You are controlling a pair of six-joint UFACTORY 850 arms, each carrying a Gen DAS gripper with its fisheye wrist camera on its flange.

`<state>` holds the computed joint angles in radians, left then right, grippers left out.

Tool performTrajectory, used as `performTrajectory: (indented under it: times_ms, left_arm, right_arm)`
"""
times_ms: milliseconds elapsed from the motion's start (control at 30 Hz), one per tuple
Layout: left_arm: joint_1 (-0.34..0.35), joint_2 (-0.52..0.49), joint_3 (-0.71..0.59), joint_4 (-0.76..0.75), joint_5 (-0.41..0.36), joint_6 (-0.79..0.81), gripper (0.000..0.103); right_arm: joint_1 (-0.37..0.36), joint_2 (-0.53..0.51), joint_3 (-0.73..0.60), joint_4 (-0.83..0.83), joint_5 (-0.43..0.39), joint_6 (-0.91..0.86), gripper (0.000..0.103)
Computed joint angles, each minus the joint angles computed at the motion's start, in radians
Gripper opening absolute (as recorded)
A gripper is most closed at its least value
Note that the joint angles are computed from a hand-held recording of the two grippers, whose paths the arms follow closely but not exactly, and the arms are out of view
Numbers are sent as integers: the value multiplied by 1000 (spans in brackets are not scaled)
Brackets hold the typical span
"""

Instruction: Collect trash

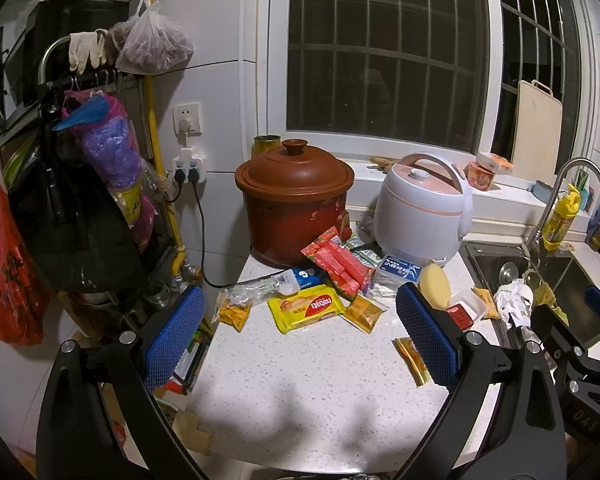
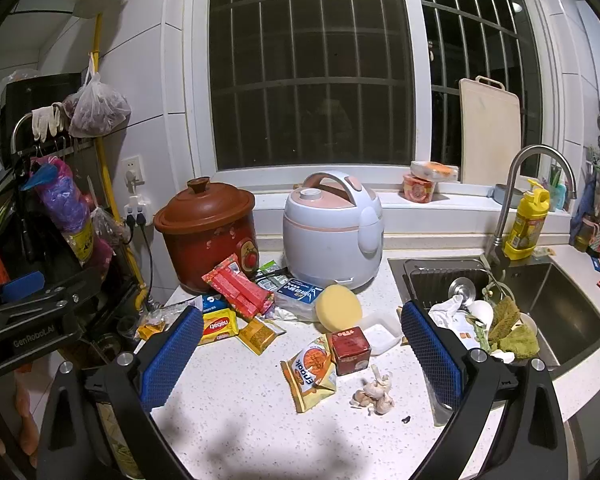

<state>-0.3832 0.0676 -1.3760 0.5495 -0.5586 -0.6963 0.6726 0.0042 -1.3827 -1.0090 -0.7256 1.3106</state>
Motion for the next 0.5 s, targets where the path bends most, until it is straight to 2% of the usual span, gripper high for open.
performTrajectory:
  times_ms: [500]
  left_arm:
    - [-1,1,1,-17,8,25,94]
  right_arm:
    - [-3,2,1,4,4,-5,98]
